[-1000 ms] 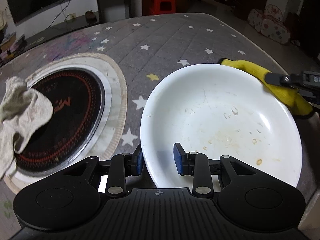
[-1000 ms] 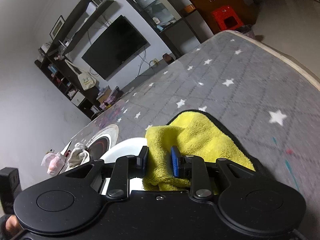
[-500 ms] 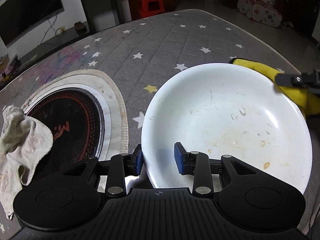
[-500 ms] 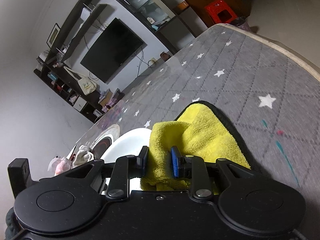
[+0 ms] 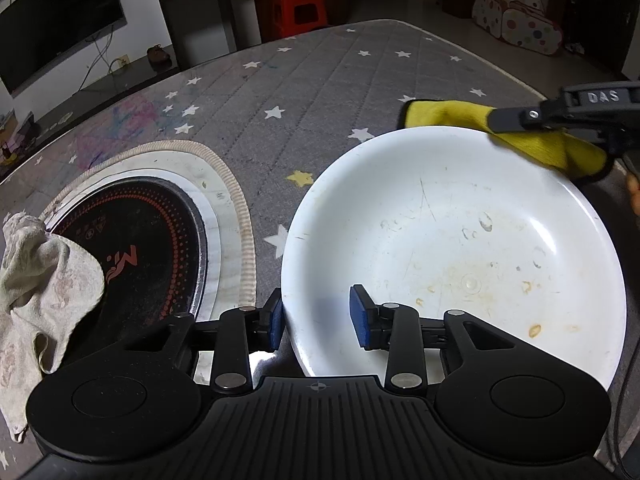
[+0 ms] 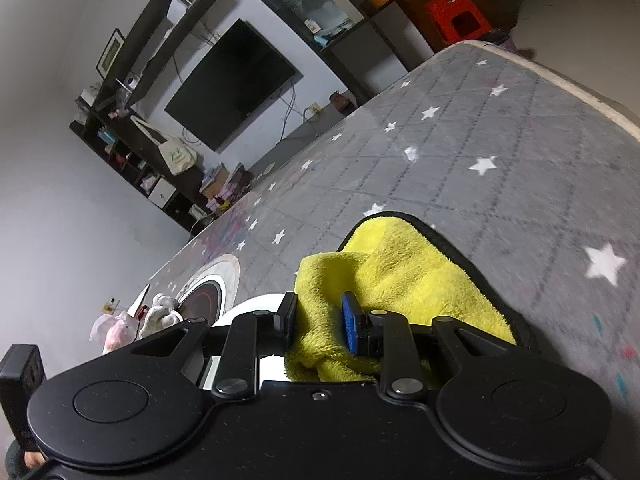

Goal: Clean bowl
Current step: 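Rub the yellow cloth along the bowl rim with the right gripper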

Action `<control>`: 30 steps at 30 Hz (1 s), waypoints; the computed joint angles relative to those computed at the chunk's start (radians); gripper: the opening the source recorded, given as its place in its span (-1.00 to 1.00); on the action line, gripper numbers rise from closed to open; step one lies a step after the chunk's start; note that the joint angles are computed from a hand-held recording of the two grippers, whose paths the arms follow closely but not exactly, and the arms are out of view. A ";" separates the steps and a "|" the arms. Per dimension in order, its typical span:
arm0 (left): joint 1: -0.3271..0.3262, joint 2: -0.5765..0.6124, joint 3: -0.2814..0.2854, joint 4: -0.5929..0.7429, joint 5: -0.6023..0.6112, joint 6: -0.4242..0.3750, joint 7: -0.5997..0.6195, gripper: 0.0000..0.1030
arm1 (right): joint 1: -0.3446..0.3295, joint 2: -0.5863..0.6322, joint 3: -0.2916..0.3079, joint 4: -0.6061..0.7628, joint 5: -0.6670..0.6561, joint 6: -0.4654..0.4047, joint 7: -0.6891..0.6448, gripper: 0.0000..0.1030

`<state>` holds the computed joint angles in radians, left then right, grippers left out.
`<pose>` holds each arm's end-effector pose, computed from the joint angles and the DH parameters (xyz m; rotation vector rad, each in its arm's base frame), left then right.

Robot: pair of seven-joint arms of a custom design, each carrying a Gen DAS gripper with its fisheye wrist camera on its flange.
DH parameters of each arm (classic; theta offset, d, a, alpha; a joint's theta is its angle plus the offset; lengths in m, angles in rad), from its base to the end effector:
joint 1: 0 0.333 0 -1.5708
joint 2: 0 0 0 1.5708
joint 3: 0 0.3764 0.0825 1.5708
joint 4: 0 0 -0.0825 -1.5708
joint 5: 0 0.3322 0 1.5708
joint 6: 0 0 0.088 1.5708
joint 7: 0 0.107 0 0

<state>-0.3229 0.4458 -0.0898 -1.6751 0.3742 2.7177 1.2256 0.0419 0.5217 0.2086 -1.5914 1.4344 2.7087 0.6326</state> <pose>0.6358 -0.2794 0.4940 -1.5220 2.1558 -0.6275 0.6954 0.1093 0.4547 -1.3921 1.5107 0.0411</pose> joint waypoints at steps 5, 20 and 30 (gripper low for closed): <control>-0.003 0.002 0.003 0.003 0.000 0.000 -0.008 -0.29 | 0.014 0.024 0.000 0.040 -0.066 -0.002 0.043 -0.49; -0.032 -0.057 0.014 -0.080 0.029 -0.011 -0.215 -0.29 | -0.017 0.069 0.065 0.101 -0.199 0.010 0.118 -0.49; -0.016 -0.086 -0.008 -0.127 0.055 0.016 -0.256 -0.33 | -0.039 0.026 0.066 0.040 -0.109 0.003 0.057 -0.49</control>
<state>-0.3387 0.3597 -0.0974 -1.8024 0.4295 2.7334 0.9695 0.0030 0.5477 0.2744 -1.5513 1.3254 2.7119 0.6900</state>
